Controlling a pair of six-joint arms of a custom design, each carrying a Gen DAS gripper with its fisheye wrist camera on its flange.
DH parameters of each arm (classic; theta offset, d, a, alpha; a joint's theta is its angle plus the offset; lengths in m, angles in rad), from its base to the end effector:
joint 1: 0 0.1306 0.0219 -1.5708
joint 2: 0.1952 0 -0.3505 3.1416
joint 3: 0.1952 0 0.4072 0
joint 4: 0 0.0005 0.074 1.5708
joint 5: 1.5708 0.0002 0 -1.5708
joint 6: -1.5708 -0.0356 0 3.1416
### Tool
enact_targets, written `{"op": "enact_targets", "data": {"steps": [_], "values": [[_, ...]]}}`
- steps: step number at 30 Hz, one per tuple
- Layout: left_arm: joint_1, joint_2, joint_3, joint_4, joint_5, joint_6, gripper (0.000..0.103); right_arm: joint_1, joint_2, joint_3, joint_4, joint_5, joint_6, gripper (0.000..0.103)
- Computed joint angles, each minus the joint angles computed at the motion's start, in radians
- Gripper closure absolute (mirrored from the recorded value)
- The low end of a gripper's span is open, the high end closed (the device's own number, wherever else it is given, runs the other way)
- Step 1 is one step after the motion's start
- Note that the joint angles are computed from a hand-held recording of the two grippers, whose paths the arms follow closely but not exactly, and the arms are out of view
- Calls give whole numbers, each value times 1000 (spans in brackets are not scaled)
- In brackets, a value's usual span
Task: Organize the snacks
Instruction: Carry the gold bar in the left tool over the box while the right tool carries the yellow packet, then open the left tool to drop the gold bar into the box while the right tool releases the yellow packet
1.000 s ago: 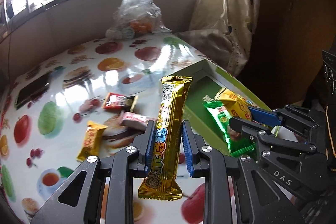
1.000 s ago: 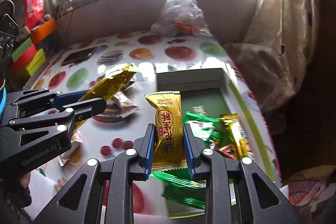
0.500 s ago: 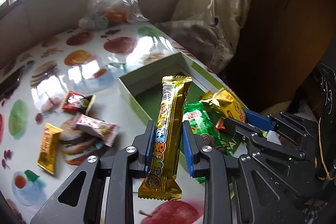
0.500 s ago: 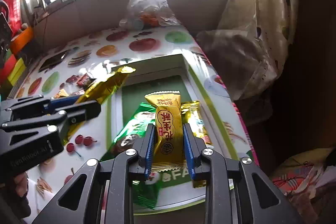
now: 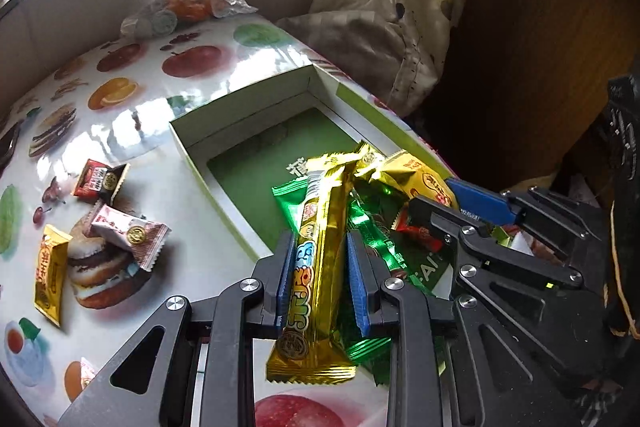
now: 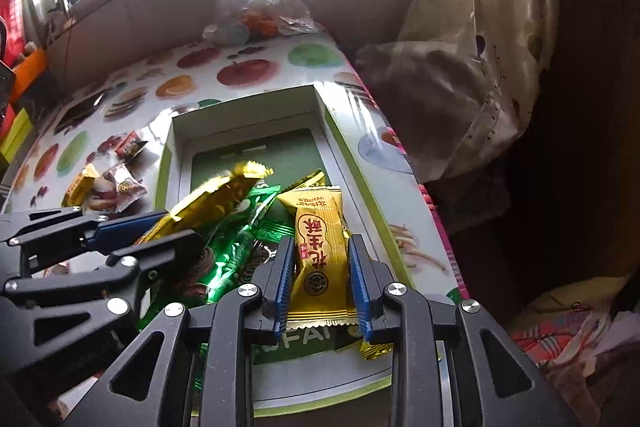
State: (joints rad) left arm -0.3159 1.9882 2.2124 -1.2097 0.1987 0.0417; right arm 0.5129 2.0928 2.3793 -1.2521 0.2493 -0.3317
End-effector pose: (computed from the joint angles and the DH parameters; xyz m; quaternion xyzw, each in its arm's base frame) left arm 0.6444 -0.2186 0.4170 0.1586 0.9399 -0.1445 0.2656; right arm 0.6184 0.3376 0.4205 -0.0488 0.9466 0.0129 0.3184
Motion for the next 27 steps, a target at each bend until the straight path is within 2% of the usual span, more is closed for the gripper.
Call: {"op": "enact_targets", "data": {"steps": [13, 24, 27], "values": [[-11, 39, 42, -22, 4, 30, 77, -16, 0, -14, 32, -21, 37, 77], [-5, 24, 19, -6, 9, 30, 76, -16, -5, -29, 47, -11, 22, 67], [-1, 15, 6, 5, 15, 30, 69, -18, -22, -54, 61, -15, 13, 64]]}}
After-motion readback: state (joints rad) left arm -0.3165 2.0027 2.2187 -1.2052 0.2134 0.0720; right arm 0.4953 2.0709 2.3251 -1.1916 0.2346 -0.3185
